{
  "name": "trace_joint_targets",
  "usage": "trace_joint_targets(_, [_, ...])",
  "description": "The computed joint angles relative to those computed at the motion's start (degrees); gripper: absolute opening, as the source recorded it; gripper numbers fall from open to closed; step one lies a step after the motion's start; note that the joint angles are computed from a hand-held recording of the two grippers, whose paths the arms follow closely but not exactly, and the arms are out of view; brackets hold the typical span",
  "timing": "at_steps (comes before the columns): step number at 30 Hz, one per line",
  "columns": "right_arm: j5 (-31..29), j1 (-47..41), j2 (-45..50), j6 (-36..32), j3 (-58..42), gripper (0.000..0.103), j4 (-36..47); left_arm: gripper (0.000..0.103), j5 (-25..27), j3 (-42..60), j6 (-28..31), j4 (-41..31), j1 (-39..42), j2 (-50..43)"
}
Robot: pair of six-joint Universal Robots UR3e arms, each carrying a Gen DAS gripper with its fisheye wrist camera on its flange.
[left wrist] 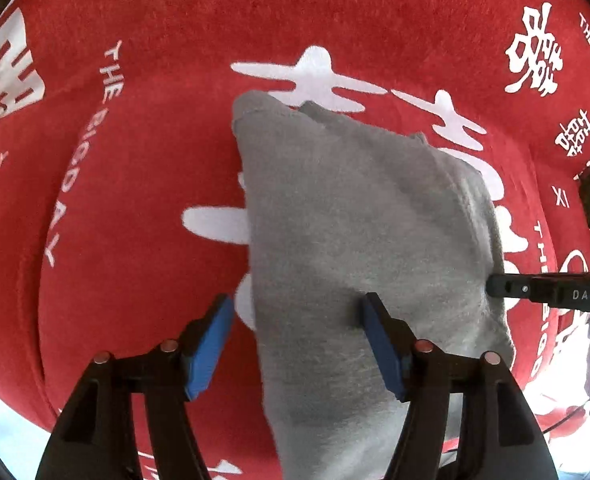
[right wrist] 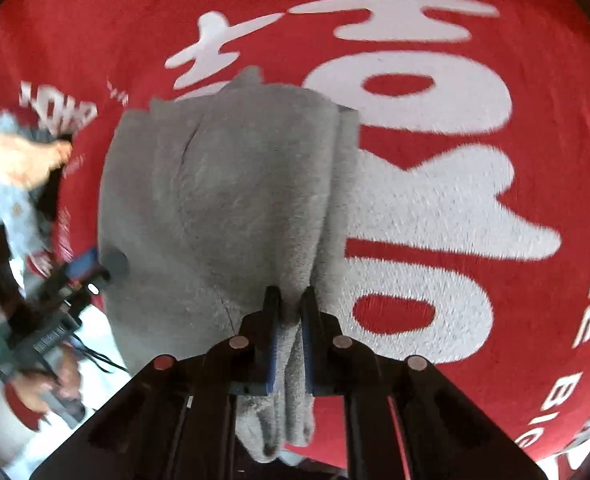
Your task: Fold small clothes
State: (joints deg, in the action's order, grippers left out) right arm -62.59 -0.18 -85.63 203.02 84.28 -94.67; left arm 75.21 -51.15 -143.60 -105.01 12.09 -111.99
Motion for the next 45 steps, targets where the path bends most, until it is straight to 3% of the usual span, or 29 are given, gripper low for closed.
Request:
trace_joint_targets(9, [-5.5, 3.34, -0.92, 2.16, -5.5, 0.011, 5.81, 0.069, 3.94, 0.12, 2.3, -1.22, -0.36, 2.62])
trace_joint_targets(10, [-6.65, 4.22, -0.64, 2.79, -7.37, 0.013, 7.03, 0.074, 4.39, 0.49, 2.48, -1.7, -0.29, 2.89])
trace_joint_targets(11, [-7.01, 4.3, -1.28, 2.74, -8.09, 0.017, 7.79, 0.091, 4.9, 0.56, 2.5, -1.87, -0.25, 3.25])
trace_joint_targets(12, [-6.93, 5.1, -2.28, 3.43, -9.09, 0.017, 7.3, 0.097, 5.43, 0.25, 2.49, -1.54, -0.22, 3.82])
trace_joint_targets(15, [-5.42, 7.87, -2.7, 5.32, -10.99, 0.017, 3.88, 0.097, 6.09, -1.07, 3.37, -1.21, 0.29, 5.67])
trace_joint_targets(21, [-6.43, 14.65, 6.58, 7.88, -12.93, 0.015, 3.23, 0.097, 9.67, -4.04, 2.72, -0.18, 0.33, 7.4])
trace_joint_targets(24, [-3.97, 12.79, 1.78, 10.38, -3.43, 0.015, -2.62, 0.097, 10.81, -4.26, 3.16, 0.3, 0.37, 8.21])
trace_joint_targets(27, [-4.66, 12.24, -1.04, 11.17, -3.85, 0.015, 0.17, 0.097, 10.72, -3.4, 3.1, 0.05, 0.64, 8.52])
trace_joint_targets(28, [-4.89, 12.13, -1.71, 11.34, -4.48, 0.017, 1.19, 0.097, 11.11, -3.21, 2.82, 0.34, 0.42, 8.71])
trace_joint_targets(30, [-5.46, 12.5, -2.57, 12.17, -6.8, 0.038, 3.26, 0.097, 11.79, -2.55, 2.28, 0.85, -0.13, 9.14])
trace_joint_targets(31, [-6.23, 13.06, -1.97, 13.0, -9.33, 0.069, 4.74, 0.097, 11.9, -1.58, 2.04, 0.48, -0.31, 9.23])
trace_joint_targets(32, [-7.23, 13.95, -1.61, 13.98, -11.08, 0.09, 5.8, 0.097, 12.12, 0.08, 1.72, -0.47, -0.53, 8.95])
trace_joint_targets(39, [-14.37, 17.63, 1.2, 20.13, -25.9, 0.091, 14.19, 0.097, 11.3, 17.49, 1.67, -14.49, 0.01, 3.54])
trace_joint_targets(42, [-18.87, 19.56, 2.1, 23.97, -31.31, 0.101, 16.32, 0.097, 11.72, 24.41, 1.48, -20.04, 0.41, 1.25])
trace_joint_targets(45, [-21.69, 20.73, 6.03, 26.26, -40.1, 0.102, 21.08, 0.097, 13.11, 28.52, 1.71, -22.98, 0.44, 0.74])
